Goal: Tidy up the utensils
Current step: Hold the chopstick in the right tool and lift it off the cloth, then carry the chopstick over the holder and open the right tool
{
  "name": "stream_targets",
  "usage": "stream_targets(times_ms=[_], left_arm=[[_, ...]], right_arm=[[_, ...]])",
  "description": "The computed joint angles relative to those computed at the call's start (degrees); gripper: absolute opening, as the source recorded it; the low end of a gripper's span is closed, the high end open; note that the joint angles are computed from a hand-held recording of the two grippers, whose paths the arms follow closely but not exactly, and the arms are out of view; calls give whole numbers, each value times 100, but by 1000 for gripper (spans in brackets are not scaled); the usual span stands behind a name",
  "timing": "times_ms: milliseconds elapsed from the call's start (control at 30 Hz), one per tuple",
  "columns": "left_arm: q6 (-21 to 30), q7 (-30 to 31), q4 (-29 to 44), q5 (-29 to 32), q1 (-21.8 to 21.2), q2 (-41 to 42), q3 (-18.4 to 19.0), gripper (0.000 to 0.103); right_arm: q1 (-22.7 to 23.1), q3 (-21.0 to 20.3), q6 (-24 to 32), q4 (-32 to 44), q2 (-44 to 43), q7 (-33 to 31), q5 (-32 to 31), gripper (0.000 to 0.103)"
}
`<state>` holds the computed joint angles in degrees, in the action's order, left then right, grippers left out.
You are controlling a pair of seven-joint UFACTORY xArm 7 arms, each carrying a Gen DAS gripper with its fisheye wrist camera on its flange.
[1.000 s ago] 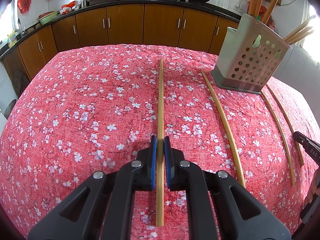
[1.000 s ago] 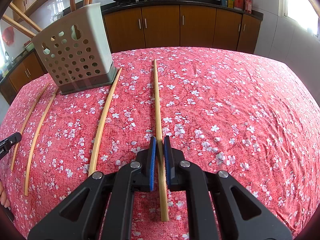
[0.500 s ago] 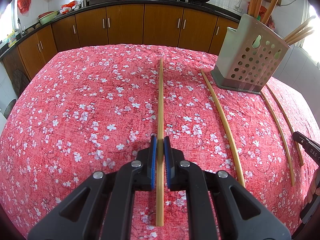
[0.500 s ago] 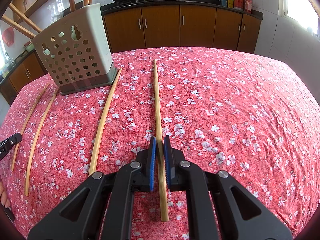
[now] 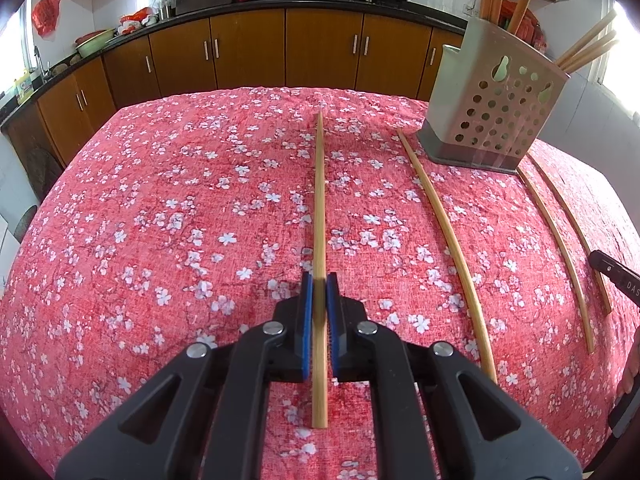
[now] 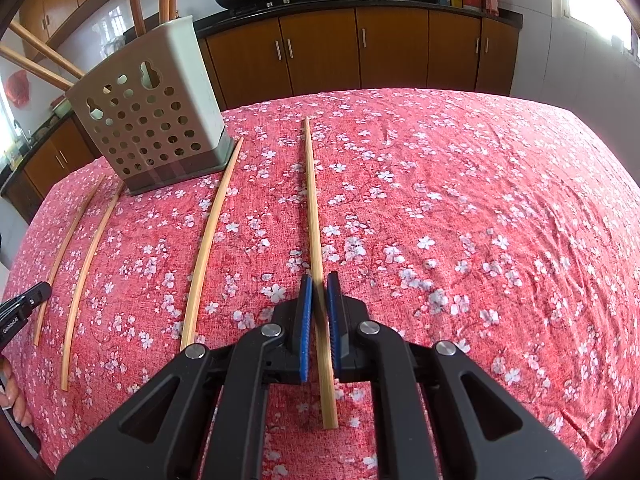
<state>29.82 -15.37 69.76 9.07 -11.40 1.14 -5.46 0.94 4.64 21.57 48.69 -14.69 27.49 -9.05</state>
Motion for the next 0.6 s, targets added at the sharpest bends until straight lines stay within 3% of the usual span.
stream_targets(times_ms=[133, 500, 600], left_arm=[[-2, 117, -57, 22, 10, -89, 6, 8], [-774, 328, -52, -371, 81, -736, -21, 8], [-881, 323, 84, -369, 105, -752, -57, 8]], right_arm=[[-103, 86, -28, -43, -119, 139, -252, 8], [-655, 422, -809, -40, -962, 596, -727, 8], [-615, 364, -767, 22, -938, 397, -664, 8]])
